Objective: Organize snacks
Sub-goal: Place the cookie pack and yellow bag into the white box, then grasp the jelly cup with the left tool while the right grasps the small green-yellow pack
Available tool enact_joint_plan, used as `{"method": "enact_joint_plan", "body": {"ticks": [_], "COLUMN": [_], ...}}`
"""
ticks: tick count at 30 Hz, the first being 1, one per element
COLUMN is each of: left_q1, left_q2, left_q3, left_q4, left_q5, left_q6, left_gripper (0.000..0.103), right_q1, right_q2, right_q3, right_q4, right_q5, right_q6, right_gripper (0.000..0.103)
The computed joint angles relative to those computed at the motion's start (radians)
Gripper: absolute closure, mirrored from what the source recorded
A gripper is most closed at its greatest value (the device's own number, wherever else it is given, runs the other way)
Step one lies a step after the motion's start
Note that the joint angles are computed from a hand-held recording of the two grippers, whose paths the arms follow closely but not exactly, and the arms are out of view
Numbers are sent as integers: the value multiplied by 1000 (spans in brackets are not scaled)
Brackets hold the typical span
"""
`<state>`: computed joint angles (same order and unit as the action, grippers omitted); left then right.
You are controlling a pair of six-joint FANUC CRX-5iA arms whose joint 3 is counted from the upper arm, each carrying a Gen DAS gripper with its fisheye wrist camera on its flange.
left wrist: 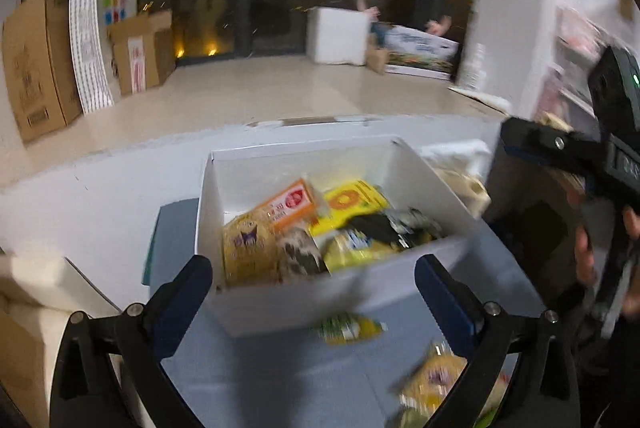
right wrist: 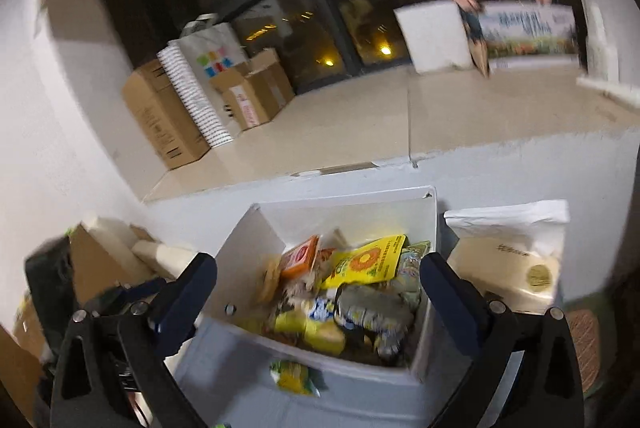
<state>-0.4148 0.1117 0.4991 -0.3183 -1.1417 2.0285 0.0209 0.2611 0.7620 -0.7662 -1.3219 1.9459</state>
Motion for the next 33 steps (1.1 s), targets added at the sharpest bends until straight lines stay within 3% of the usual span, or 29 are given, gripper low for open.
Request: {"method": "enact_joint_plan", "body": {"ticks": [3, 7, 11, 16, 21, 27, 33], "left_q1": [-55, -151, -213, -320, -338, -361, -360], "left_q2": [-55, -124, -175, -194, -234, -267, -286], "left_q3": [-50, -137, -221, -251, -315, -357, -385], "left_q4": [-19, -67, -71, -185, -177, -209, -204], "left_q5": [-26, -38, -15, -54, -26, -32, -25], "left_q6": [11, 79, 176, 350, 446, 547, 572], "left_gripper": [0, 0, 0, 0, 0, 0, 0], "right_q1": [-70, -170, -197, -185, -136, -22, 159], "right_q2": [-89, -150, -257, -319, -330, -287, -214], "right_q3": [-102, -185, -363, -510, -560, -524, -471], "right_q4": [-101, -234, -224, -187, -149, -62, 129], "right_q5": [-15, -138, -140, -151, -117, -52, 64], "right_q6": [90, 148, 225, 258, 241, 182, 69], "right_gripper": [0, 0, 0, 0, 0, 0, 0]}}
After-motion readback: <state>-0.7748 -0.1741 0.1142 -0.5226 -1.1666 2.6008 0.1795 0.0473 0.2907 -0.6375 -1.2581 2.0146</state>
